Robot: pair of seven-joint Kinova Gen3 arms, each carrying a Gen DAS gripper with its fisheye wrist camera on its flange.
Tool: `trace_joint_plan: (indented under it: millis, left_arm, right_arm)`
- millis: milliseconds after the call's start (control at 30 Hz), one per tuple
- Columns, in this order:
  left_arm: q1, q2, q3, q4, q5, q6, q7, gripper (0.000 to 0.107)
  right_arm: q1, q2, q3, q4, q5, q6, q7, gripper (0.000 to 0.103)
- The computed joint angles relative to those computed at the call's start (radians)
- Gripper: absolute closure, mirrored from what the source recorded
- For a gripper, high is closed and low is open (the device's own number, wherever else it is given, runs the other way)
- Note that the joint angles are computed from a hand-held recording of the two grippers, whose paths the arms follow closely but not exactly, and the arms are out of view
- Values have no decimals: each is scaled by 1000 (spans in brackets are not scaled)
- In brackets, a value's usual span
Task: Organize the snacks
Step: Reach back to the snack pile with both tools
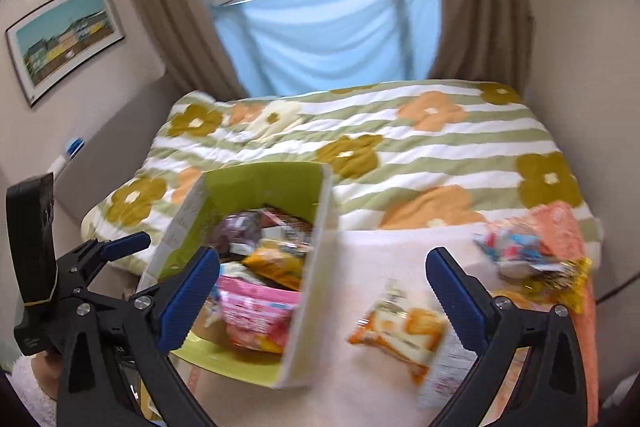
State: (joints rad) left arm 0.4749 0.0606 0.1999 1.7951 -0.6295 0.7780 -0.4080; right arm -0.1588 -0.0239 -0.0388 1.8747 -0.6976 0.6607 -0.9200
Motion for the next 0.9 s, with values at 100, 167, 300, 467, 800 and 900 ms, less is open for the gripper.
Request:
trace_joint_plan:
  millis: [100, 167, 300, 467, 800, 900]
  left_arm:
    - [45, 74, 13, -80, -9, 32, 37, 5]
    - [91, 130, 0, -145, -2, 64, 39, 5]
    - [136, 260, -9, -302, 74, 153, -10, 5]
    - [200, 419, -48, -500, 134, 306, -71, 5]
    - [201, 635, -109, -777, 282, 510, -305, 5]
    - [190, 702, -118, -869, 327, 572, -402, 5]
  right_arm:
    - [45, 7, 44, -8, -28, 44, 61, 0]
    - [91, 27, 75, -22, -56, 104, 120, 0]
    - [189, 79, 102, -54, -71, 210, 213, 0]
    - [323, 170, 108, -94, -83, 341, 319, 0]
    - [457, 344, 60, -129, -15, 464, 381, 0]
    - [473, 376, 47, -111, -10, 460, 370, 0]
